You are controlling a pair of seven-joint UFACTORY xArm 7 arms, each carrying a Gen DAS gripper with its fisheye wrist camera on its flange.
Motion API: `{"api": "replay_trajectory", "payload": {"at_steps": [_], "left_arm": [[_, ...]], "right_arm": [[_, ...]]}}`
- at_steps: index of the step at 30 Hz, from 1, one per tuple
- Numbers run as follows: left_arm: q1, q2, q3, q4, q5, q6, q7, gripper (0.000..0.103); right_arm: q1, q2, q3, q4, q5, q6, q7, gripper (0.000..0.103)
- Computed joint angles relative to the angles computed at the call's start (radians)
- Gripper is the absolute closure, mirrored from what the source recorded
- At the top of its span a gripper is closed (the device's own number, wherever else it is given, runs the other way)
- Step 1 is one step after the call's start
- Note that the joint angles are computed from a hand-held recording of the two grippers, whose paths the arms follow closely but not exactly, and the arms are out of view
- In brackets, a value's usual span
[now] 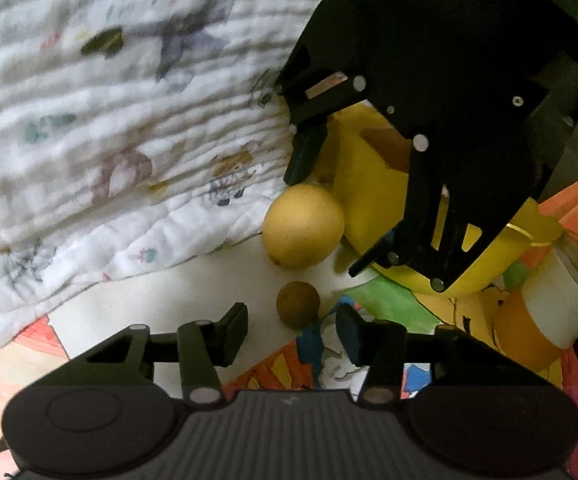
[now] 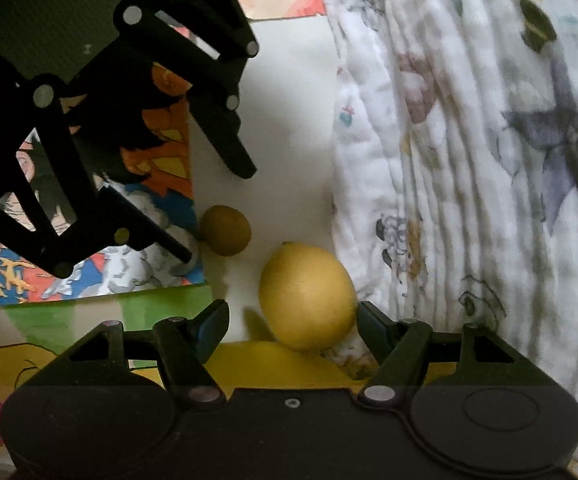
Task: Organize fruits
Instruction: 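Grasp the small brown fruit with the left gripper while the right gripper grasps the yellow pear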
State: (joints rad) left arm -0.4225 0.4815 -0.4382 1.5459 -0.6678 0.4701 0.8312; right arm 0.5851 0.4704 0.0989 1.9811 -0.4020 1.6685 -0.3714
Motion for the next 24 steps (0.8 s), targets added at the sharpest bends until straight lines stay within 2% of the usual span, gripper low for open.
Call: {"api": "replay_trajectory", "payload": {"at_steps": [5, 8, 12, 18, 24], "left_arm": [[-0.011, 0.02, 0.002, 0.019, 0.003, -0.013, -0.022, 0.057], [-0.026, 0.019, 0.013, 0.019, 0.035, -0.032, -0.051, 0.064], [-0.02, 0.022, -0.006, 0.007, 0.041, -0.062, -0.049, 0.075], [-0.024, 0.022, 0.001, 0.009, 0.066, -0.057, -0.099, 0.076], [-0.018, 0.027, 0.009, 0.022, 0.072, -0.038, -0.172, 0.076]], "right_arm": [[-0.015, -0.026, 0.0, -0.066, -0.006, -0.06, 0.016, 0.037], [-0.022, -0.035, 0.003, -0.104, -0.011, -0.09, 0.028, 0.037], [-0.029, -0.045, 0.006, -0.15, -0.02, -0.131, 0.042, 0.038], [-0.029, -0.082, 0.012, -0.236, -0.063, -0.2, 0.067, 0.045], [-0.032, -0.15, 0.031, -0.35, -0.067, -0.272, 0.128, 0.045]]}}
